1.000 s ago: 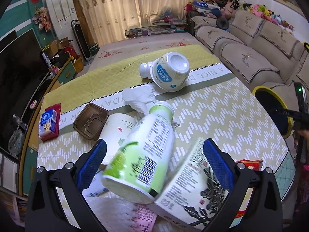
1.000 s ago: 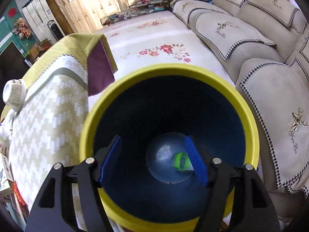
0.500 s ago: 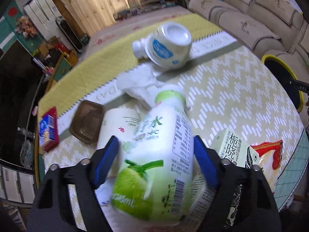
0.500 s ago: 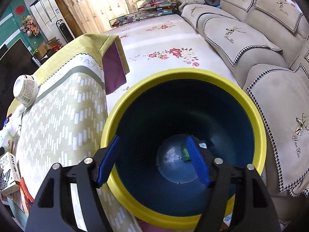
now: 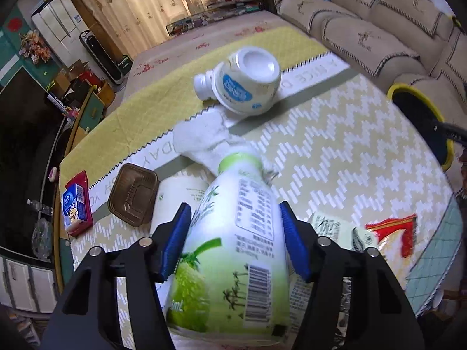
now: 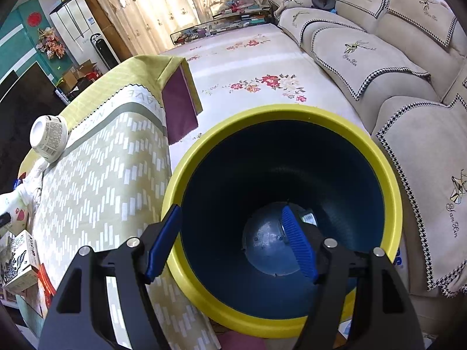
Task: Collect trash
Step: 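Grasp the white-and-green drink bottle with the left tool, then carry the bottle with the left tool over the bin and release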
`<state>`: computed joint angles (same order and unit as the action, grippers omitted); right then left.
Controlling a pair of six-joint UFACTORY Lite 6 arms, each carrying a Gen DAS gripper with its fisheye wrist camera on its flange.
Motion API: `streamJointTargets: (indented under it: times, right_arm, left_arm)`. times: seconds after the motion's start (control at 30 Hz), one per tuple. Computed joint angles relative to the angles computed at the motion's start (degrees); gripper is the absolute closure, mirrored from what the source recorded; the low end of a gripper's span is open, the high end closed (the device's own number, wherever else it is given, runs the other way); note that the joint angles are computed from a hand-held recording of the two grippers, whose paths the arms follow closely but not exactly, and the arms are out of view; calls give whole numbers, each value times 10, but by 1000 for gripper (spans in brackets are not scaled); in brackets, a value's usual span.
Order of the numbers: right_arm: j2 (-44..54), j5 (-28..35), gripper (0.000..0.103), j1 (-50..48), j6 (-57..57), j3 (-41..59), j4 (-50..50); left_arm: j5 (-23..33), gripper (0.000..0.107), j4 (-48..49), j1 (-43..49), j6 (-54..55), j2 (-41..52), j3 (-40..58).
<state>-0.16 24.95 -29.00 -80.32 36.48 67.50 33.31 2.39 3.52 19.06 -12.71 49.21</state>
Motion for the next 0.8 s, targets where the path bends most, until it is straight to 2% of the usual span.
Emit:
streamJointTargets:
  times: [0.17,0.33,0.4,0.53,0.67,0.8]
  right_arm:
    - [-23,17,35,-13,0,-10,-5]
    - [-47,36,35,-20,11,-17,-23]
    - [-62,48,35,-27,15,-22,-31]
    - [-103,85,35,-68,22,-27,-62]
    - [-155,147,35,-152,19,-24,-94]
    - [-181,237,35,-277,-19,0,-113]
  left_arm:
    - [37,47,-67,7,57,-62,12]
    - [71,47,-91,-15,57,-119,18]
    - [81,47,-95,-41,44,-141,12]
    - [91,47,-78,-155,-30,-167,7]
    - [61,47,-25,-326,-154,-107,29]
    - [21,47,-19,-435,-208,46,117]
